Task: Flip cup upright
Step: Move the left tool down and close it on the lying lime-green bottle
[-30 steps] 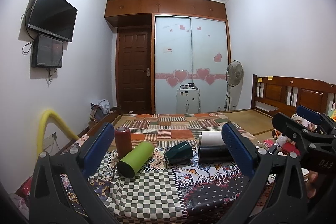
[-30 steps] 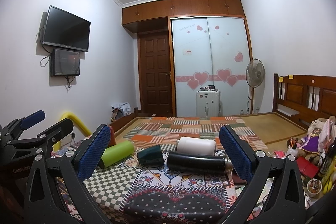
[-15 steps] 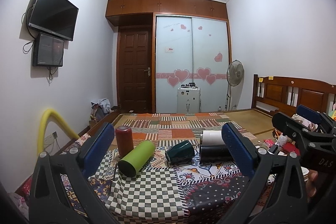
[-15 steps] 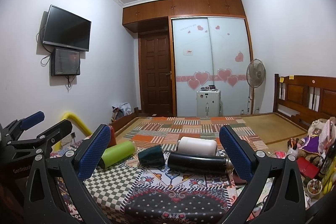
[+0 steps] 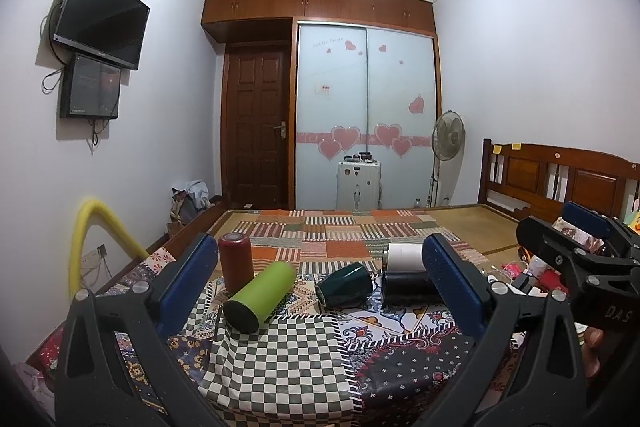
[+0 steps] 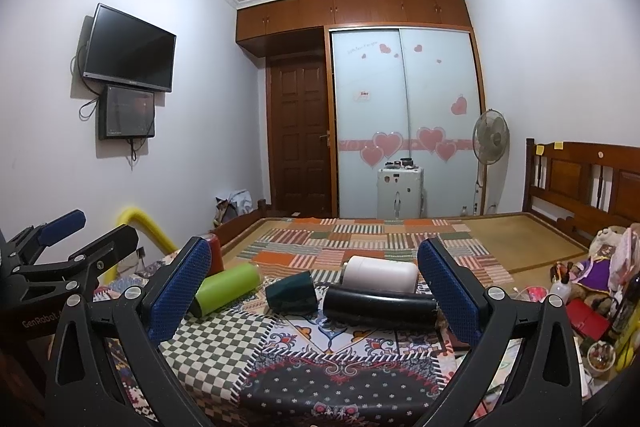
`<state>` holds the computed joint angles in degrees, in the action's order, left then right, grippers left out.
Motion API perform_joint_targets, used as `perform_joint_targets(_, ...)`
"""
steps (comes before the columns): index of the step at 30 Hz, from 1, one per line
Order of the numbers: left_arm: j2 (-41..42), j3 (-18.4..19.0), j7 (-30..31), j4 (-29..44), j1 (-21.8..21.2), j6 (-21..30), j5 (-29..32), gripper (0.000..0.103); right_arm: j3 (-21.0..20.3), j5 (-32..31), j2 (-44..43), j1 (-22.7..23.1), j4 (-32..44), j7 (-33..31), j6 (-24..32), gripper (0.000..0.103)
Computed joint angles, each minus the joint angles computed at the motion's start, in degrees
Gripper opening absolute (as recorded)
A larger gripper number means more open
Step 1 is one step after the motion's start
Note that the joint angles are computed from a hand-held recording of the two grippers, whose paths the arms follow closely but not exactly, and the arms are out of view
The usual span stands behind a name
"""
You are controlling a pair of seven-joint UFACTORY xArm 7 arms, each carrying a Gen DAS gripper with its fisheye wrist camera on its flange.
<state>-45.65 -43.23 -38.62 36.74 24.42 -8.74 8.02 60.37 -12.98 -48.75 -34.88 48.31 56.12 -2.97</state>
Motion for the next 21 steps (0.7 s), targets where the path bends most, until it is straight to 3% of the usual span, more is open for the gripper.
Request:
perform_joint_targets(5, 6.7, -0.5, 3.2, 3.3, 2.4, 1.6, 2.6, 0.103, 1.5, -0.4, 1.4, -1.8, 0.8, -0.1, 0.3, 0.103)
perform_joint_targets(10, 18.1, 0.0, 6.6, 9.2, 4.1, 6.4, 6.4, 0.103, 4.0, -0.9, 3.7, -4.7, 1.6, -0.2, 0.8, 0.103)
perform_joint_targets(17, 41.5, 1.8, 9.2, 25.2, 3.4, 20.1, 16.2, 0.099, 7.5, -1.6, 7.1, -9.0, 2.8, -0.1, 1.6, 0.103)
perform_joint_targets(21, 54.7, 3.7, 11.5, 36.4, -0.2, 29.5, 21.3, 0.099, 9.6, -2.1, 9.2, -11.7, 3.8, -0.6, 2.1, 0.103)
